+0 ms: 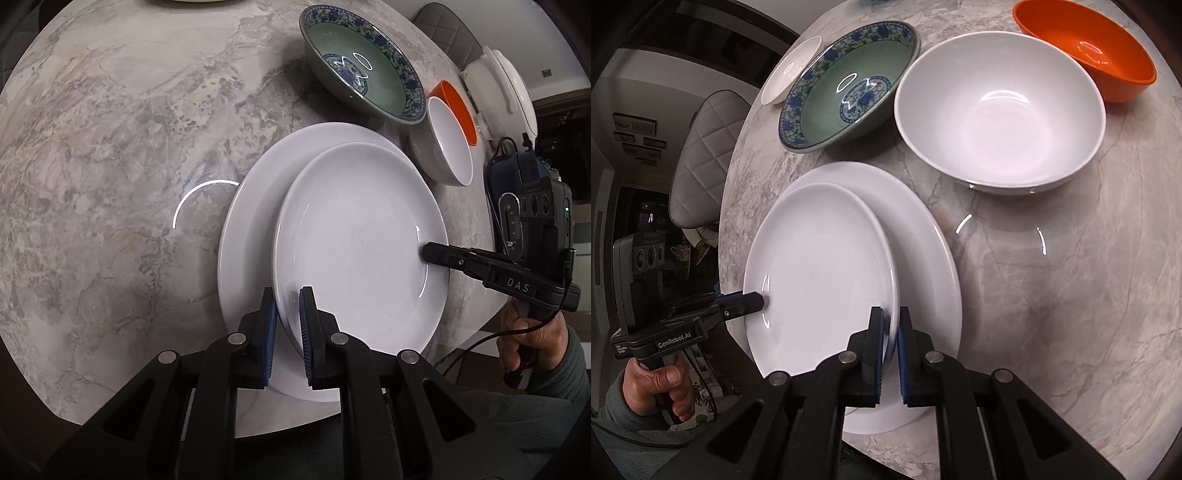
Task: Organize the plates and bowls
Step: 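Lower the medium plate onto the large plate and open both grippers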
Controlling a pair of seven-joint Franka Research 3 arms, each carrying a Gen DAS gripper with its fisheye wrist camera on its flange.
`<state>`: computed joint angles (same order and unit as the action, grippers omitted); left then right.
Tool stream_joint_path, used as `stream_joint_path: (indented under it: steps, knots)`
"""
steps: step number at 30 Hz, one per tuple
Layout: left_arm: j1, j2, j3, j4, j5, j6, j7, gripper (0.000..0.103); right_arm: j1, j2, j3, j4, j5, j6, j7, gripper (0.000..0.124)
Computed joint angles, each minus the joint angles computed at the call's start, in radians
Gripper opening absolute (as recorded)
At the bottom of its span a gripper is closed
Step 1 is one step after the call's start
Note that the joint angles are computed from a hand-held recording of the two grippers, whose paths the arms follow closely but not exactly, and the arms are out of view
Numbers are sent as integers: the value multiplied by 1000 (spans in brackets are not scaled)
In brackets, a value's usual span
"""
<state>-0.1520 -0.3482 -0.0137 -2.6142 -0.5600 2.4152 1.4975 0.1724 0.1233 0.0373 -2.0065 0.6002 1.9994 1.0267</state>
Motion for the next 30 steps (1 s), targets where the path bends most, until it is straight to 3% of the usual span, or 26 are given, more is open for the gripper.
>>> stream_joint_path:
  steps: [8,16,19,24,27,30]
  knots:
    - [3,42,-9,16,-9,5,-10,10,9,-1,4,-14,-30,28,-15,10]
    - [12,2,3,-18,-26,4,-8,13,32,-20,14,-30,-75,68,-37,12]
    - [13,-32,6,-39,-28,10,-13,20,41,-32,18,-40,-93,80,-59,20]
    - [-10,-77,31,-64,-68,36,19,51,57,-57,23,-63,-111,108,-98,37]
    - [-6,-91,20,-56,-28,26,-9,62,68,-66,25,-68,-148,124,-90,44]
    - [-8,-130,38,-57,-32,17,-26,64,68,-73,21,-67,-155,126,-91,48]
